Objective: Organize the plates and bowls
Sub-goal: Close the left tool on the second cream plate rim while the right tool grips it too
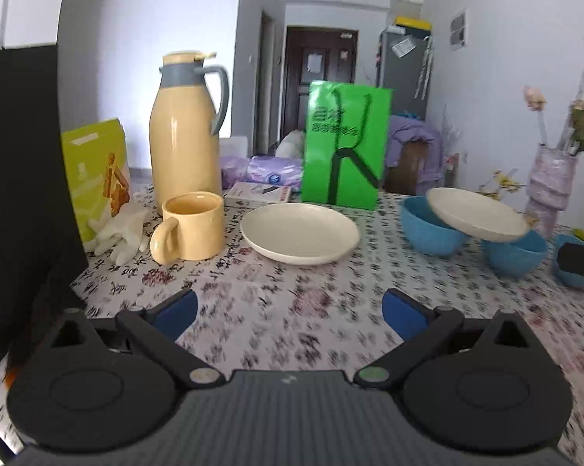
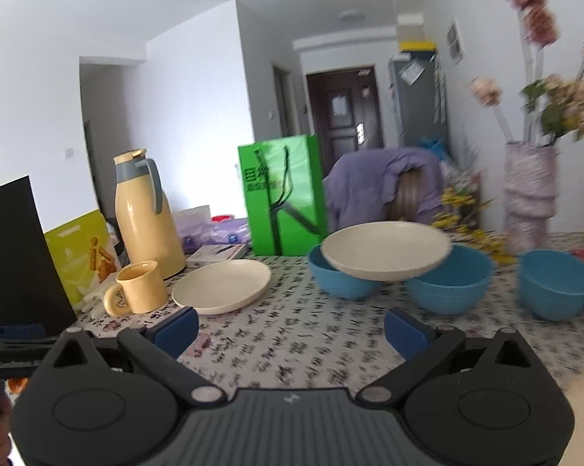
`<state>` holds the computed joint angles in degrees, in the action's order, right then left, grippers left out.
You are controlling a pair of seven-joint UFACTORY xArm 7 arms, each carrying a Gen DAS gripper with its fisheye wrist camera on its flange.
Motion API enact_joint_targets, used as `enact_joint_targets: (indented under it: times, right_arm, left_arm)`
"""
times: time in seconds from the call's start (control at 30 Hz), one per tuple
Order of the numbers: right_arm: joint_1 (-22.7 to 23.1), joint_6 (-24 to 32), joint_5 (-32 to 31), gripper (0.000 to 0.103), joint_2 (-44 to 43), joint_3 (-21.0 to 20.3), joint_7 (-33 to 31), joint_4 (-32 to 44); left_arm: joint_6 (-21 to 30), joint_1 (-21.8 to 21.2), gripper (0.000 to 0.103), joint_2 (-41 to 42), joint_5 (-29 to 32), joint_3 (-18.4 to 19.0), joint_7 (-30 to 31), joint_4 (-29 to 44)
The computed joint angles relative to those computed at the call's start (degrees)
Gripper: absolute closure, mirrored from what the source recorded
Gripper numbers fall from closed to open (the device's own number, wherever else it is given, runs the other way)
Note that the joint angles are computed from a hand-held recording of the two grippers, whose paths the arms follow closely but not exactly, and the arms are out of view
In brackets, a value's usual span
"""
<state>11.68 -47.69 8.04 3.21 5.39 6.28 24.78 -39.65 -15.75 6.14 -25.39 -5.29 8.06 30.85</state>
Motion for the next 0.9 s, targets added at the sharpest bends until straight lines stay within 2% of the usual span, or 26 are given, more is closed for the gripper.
enact_joint_targets:
  times: [0.13, 0.23, 0.27, 0.4, 0.43, 0.53, 0.63, 0.7, 0.77, 0.83, 0.9]
  right_arm:
    - [-2.8, 9.4, -9.7, 0.01, 6.6, -0.7, 5.2, 12.4]
    - [-5.9, 17.6, -16.9, 0.014, 13.9, 0.8, 10.0, 25.2]
    - [-6.7, 19.8, -17.9, 0.015, 16.6, 1.6, 11.4, 29.4]
    - [-7.2, 29.8, -17.4, 0.024, 29.3, 4.7, 13.1, 48.5]
    - [-6.9, 32.1, -17.3, 0.026, 32.2, 5.0, 12.4, 52.9]
    - [-0.1, 39.0, -14.5, 0.034, 41.3, -0.6, 8.9, 67.3]
    - [2.9, 47.2, -12.6, 0.041, 49.8, -3.6, 6.8, 80.8]
    - [3.8, 52.2, -11.6, 0.043, 55.3, -4.9, 6.5, 89.4]
    - [3.5, 54.8, -10.9, 0.045, 59.2, -4.7, 6.1, 95.4]
    - [2.7, 58.1, -10.0, 0.056, 63.0, -3.6, 5.4, 101.6]
    - [2.3, 59.9, -9.5, 0.063, 65.4, -3.0, 4.6, 105.3]
  left_arm:
    - [9.7, 5.0, 0.0, 6.3, 8.1, 2.3, -5.1, 11.3]
    - [15.0, 8.0, 0.001, 11.6, 12.8, 2.6, -9.0, 19.8]
    - [17.5, 7.7, 0.003, 14.1, 12.9, 3.7, -9.4, 23.6]
    - [26.5, 3.1, 0.025, 23.4, 10.5, 10.5, -11.1, 37.8]
    - [28.3, 3.3, 0.027, 25.4, 11.0, 10.8, -12.2, 40.6]
    - [32.9, 2.1, 0.035, 31.2, 12.8, 13.6, -14.8, 48.6]
    - [34.7, 0.6, 0.039, 35.5, 15.3, 16.1, -16.8, 53.6]
    - [36.4, 0.4, 0.04, 37.6, 16.5, 16.8, -18.6, 56.4]
    - [38.0, 0.2, 0.045, 39.5, 17.6, 17.5, -20.5, 58.9]
    - [38.3, -0.6, 0.053, 41.0, 18.8, 18.6, -22.4, 60.4]
    - [38.9, -1.0, 0.058, 42.2, 20.1, 19.4, -24.2, 62.0]
